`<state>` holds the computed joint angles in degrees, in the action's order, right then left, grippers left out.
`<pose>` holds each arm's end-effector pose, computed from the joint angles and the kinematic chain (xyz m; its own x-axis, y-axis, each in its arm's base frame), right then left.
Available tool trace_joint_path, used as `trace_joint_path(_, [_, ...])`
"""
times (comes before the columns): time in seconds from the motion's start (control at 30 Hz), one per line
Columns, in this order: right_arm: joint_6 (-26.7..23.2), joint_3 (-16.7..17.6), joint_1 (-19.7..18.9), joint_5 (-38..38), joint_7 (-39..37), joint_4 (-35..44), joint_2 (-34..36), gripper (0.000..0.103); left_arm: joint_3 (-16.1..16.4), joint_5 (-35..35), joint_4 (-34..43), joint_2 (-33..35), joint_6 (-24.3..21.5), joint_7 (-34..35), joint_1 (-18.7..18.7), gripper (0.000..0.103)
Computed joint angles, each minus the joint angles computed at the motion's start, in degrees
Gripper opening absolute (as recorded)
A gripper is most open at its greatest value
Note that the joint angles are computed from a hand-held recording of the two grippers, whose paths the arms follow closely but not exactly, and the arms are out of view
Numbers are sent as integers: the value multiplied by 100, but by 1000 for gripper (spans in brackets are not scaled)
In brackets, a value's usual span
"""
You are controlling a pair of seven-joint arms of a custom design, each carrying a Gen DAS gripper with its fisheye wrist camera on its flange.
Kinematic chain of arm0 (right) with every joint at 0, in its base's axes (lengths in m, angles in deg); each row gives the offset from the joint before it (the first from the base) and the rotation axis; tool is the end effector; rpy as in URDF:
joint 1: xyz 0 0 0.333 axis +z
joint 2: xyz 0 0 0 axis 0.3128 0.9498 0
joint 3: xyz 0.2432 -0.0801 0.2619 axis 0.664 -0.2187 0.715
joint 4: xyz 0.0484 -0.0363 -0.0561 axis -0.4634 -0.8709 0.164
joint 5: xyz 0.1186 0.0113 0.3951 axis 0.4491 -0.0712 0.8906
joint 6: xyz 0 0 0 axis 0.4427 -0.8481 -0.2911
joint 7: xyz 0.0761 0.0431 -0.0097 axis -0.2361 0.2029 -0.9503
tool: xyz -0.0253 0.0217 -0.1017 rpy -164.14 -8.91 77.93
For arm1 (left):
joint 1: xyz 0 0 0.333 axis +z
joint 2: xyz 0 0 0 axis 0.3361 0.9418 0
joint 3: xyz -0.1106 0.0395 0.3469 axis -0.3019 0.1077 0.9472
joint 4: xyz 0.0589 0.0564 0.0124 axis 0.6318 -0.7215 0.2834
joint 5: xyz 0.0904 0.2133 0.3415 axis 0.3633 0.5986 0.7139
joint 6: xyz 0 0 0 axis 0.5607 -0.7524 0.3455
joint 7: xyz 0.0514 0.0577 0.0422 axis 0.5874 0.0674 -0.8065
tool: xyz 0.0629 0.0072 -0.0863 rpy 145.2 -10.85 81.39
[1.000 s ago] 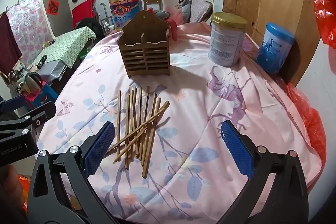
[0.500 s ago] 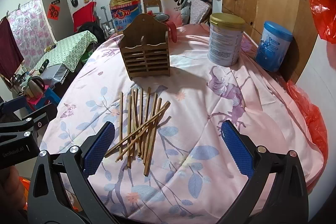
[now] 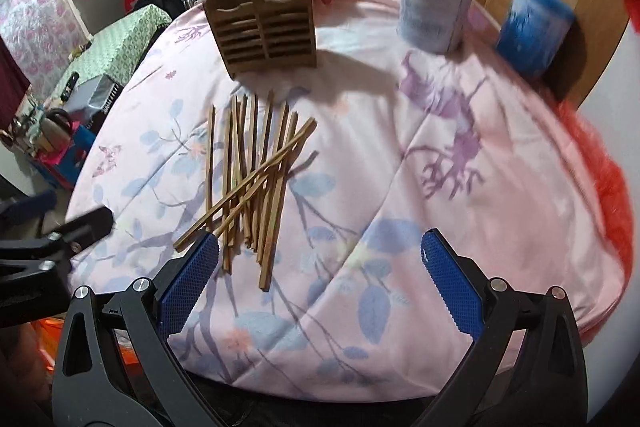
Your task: Organize utensils
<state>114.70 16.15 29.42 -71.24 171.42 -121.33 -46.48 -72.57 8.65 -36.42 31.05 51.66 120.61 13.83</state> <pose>0.5934 0.1412 0.6530 -0.1927 -0.9775 -0.0860 -0.8461 0.2099 -0.4900 0.6703 -0.1781 0.6252 -0.2050 -0.9785 0.0229 -0.9001 0.1793 -0.3971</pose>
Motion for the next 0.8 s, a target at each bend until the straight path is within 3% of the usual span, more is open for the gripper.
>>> trace_joint_path(0.07, [-236,9,6,-156,59,59,80,97,-11,-76,232,208,-386,39,11,98])
trace_joint_path(0.2, [-1049,-29,58,-81,-108,390,417,97,-52,-400,1153,1024,-1994,14,64,97])
trace_joint_path(0.27, [-1231,-72,74,70,-241,475,507,97,-73,-545,1329,1203,-2340,-43,111,97])
trace_joint_path(0.43, [-1173,-131,92,212,-322,500,554,97,-73,-506,1375,1267,-2393,-65,119,97])
trace_joint_path(0.67, [-1265,-183,80,462,-500,655,732,97,-125,-569,1713,1554,-2920,-38,94,97])
trace_joint_path(0.8, [-1446,-202,80,594,-569,721,828,97,-142,-661,1428,1512,-2890,-1,131,97])
